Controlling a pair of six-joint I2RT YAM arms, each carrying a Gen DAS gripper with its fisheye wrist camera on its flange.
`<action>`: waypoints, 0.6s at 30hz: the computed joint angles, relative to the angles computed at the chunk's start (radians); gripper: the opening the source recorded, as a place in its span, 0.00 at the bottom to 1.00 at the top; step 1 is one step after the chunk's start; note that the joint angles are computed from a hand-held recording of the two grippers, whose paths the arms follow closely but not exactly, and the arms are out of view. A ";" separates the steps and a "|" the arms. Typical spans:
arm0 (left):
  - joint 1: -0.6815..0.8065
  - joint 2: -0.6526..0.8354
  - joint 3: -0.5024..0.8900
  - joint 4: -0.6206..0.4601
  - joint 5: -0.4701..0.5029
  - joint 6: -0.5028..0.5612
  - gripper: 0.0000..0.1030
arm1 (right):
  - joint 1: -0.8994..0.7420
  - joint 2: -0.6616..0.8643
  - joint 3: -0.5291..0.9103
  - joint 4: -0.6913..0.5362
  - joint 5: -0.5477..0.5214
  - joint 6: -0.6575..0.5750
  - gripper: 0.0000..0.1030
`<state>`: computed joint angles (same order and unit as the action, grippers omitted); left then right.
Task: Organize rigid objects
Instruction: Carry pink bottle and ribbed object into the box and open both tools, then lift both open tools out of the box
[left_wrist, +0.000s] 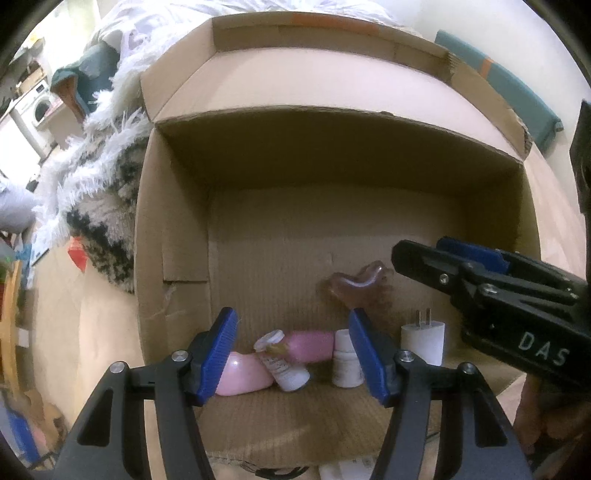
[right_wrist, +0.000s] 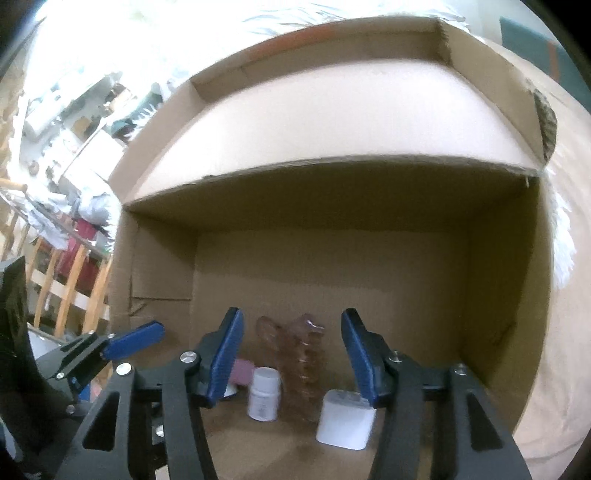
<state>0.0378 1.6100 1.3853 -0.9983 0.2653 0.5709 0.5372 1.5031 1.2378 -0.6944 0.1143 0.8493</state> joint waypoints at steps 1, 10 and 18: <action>0.000 0.000 0.002 -0.003 0.002 0.003 0.59 | 0.000 0.000 0.002 0.003 -0.001 0.000 0.61; 0.006 0.009 0.027 -0.025 -0.001 -0.004 0.63 | -0.009 0.004 -0.001 0.014 -0.018 0.024 0.73; 0.034 0.020 0.102 -0.097 0.022 0.002 0.63 | 0.000 -0.007 0.011 0.005 0.003 0.026 0.73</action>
